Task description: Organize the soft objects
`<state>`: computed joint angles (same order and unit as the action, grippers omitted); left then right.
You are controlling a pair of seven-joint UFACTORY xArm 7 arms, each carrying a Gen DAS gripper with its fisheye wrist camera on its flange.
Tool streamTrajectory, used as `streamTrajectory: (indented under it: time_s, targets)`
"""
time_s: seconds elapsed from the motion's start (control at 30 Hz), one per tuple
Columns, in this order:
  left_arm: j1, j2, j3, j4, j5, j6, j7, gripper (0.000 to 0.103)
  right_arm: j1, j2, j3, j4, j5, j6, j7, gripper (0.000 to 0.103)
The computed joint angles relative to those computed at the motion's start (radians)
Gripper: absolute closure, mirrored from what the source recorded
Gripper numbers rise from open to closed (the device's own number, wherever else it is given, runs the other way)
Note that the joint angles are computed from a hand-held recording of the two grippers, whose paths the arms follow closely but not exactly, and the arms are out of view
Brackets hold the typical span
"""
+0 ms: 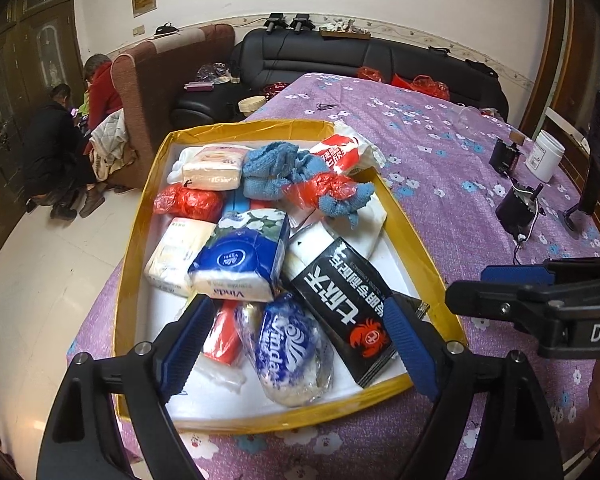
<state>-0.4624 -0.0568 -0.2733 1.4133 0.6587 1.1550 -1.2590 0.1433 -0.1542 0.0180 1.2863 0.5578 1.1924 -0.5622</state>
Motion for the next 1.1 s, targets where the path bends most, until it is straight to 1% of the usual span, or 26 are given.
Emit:
streamTrajectory:
  time_s: [0.07,0.6,1.03,1.1]
  targets:
    - [-0.005,0.005,-0.005,0.008,0.006,0.021,-0.012,0.016,-0.002,-0.009,-0.003,-0.009,0.0,0.008,-0.01,0.041]
    - [-0.027,-0.017,-0.022,-0.004,0.02,0.103,-0.06,0.016,0.01,-0.066,-0.012,-0.078,0.005,0.042,-0.05,0.041]
    - [-0.041,-0.031,-0.05,-0.009,0.041,0.197,-0.102,0.016,0.026,-0.098,-0.016,-0.121,0.012,0.066,-0.083,0.041]
    - [-0.044,-0.036,-0.053,-0.013,0.042,0.21,-0.11,0.016,0.028,-0.105,-0.014,-0.129,0.01,0.065,-0.089,0.039]
